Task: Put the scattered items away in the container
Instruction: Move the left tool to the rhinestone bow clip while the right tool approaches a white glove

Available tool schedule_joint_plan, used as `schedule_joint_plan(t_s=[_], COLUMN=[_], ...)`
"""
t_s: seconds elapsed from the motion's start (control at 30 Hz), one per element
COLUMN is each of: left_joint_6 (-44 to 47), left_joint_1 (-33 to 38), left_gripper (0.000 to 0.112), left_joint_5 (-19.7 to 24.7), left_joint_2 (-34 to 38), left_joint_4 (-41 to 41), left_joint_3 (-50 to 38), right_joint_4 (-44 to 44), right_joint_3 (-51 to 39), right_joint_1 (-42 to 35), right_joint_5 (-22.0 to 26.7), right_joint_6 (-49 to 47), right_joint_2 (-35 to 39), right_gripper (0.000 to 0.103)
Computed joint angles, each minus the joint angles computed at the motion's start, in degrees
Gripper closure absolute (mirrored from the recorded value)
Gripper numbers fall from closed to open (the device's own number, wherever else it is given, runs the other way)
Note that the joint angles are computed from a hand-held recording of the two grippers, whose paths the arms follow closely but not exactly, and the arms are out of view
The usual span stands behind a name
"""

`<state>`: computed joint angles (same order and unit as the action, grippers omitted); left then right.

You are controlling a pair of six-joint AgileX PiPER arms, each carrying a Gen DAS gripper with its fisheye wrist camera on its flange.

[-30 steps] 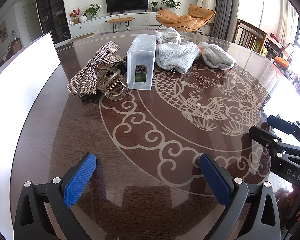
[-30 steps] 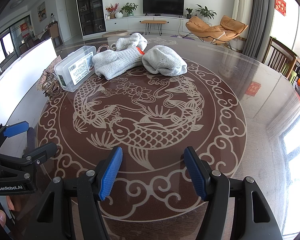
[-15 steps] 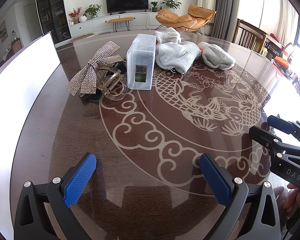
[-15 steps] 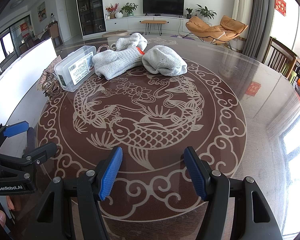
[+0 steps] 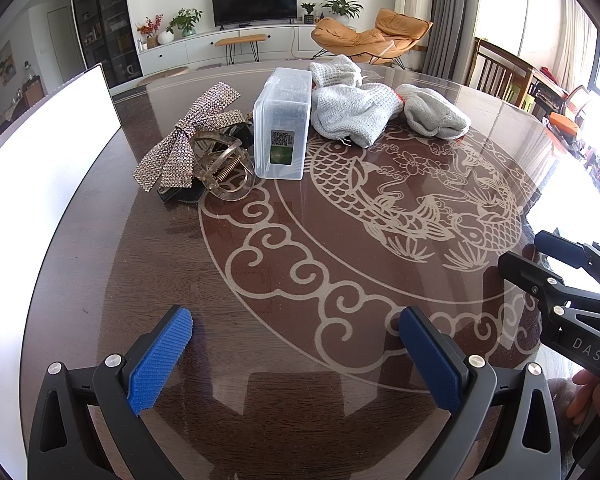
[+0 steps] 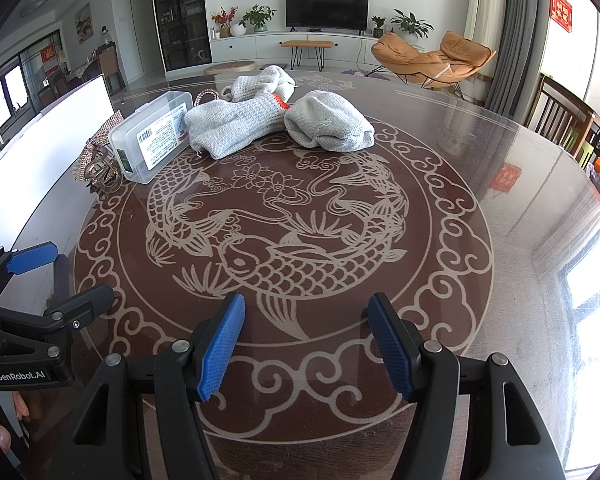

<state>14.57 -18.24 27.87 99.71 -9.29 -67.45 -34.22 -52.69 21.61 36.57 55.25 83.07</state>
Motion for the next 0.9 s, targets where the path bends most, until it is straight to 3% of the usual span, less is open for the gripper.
schedule_joint_plan(t_s=[0.23,0.3,0.4,0.53,0.6,0.7,0.9], left_joint_6=[0.28,7.60,24.46,29.03,24.85,25.54,31.13], left_joint_1=[0.06,1.31,6.67,12.18,13.68,16.14,14.78], left_gripper=[0.009,0.009,0.009,0.009,0.009,0.009,0.009], left_joint_5=[0.06,0.33,0.69,-1.87,2.58,17.63,23.84], left_joint_2=[-0.01,-0.72,-3.88,-3.39,1.74,12.20,19.08], left_joint_4=[-0.30,-5.66,-21.97,-27.94,-24.21,-24.85,-25.73], left_joint_3=[-0.01,0.99,3.55,-2.09,-11.12,-26.56,-35.04], right_joint_4=[-0.02,0.00,0.02,0.01,0.03,0.01,0.00], right_joint_3=[-0.02,0.01,0.00,-0.01,0.00,0.00,0.00], right_joint_1=[0.10,-0.02,-0.03,-0.06,-0.09,-0.10,-0.12], right_joint_5=[0.07,-0.03,-0.06,-0.07,-0.10,-0.10,-0.12], right_joint_6=[0.09,-0.01,-0.02,-0.04,-0.07,-0.07,-0.06], right_joint_2=[-0.02,0.01,0.02,0.04,0.04,0.06,0.07], right_gripper=[0.038,0.038,0.038,0.038,0.038,0.038,0.038])
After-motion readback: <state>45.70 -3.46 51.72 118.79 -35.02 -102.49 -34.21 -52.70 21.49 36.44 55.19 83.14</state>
